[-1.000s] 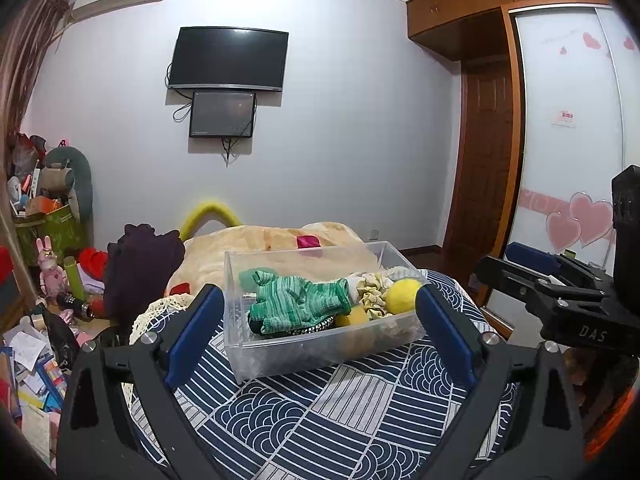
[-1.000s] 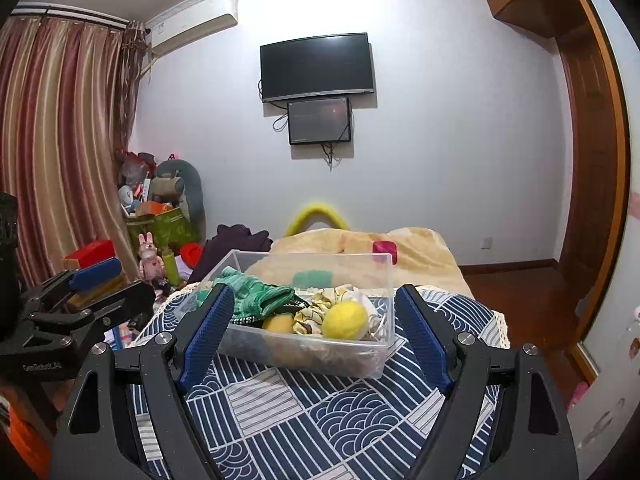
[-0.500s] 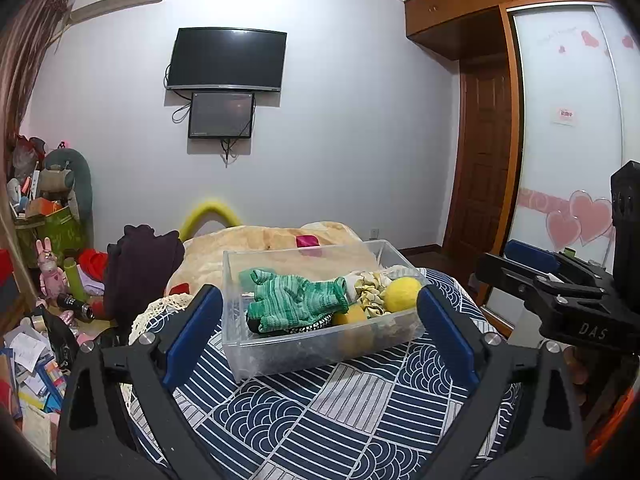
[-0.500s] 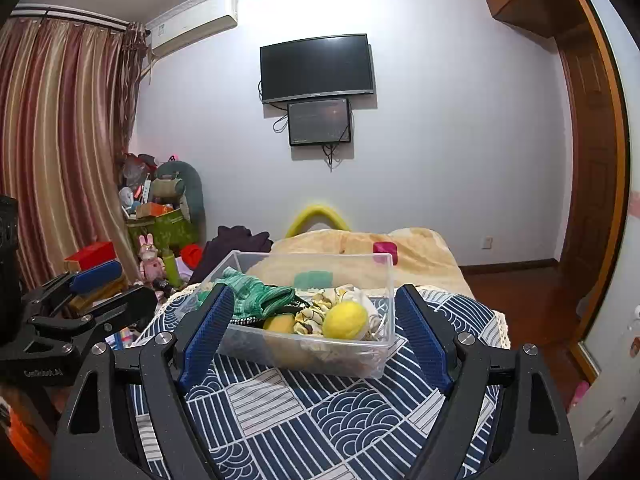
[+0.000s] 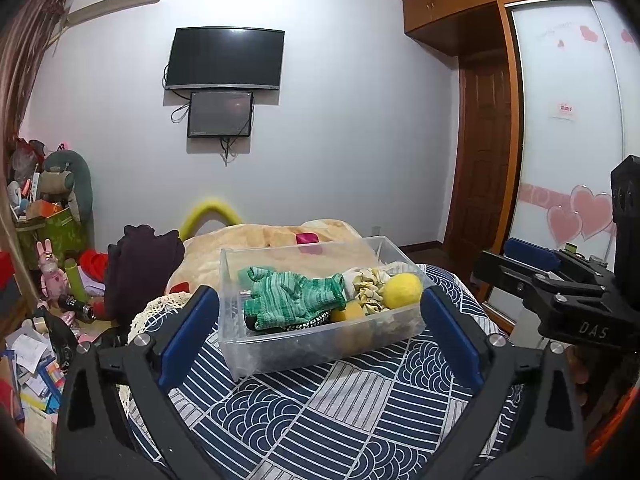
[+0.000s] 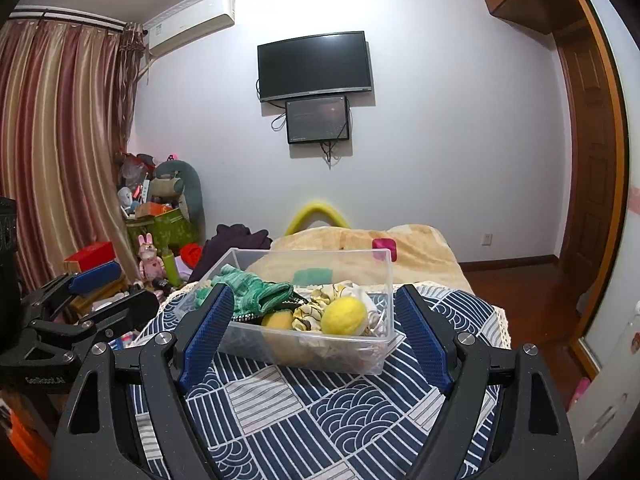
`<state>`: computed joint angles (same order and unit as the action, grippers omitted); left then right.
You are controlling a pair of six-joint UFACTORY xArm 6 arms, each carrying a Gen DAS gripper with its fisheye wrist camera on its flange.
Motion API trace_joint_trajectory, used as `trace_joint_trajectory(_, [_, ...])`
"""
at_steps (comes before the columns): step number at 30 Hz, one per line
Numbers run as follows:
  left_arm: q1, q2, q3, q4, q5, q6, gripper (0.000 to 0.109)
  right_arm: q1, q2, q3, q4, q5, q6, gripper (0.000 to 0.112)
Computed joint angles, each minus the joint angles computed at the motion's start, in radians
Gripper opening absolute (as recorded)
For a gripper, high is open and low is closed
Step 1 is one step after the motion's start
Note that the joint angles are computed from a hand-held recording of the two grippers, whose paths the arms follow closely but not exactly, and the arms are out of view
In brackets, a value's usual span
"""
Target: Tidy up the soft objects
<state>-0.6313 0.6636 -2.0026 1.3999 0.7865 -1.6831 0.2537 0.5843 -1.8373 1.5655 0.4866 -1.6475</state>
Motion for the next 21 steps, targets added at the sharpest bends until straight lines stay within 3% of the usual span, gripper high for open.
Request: trace_joint_trajectory(21, [0.005, -0.019, 0.027, 0.030, -0.048, -0.031, 0.102, 0.003, 0.007, -0.003, -0.008, -0.008, 0.010, 0.084])
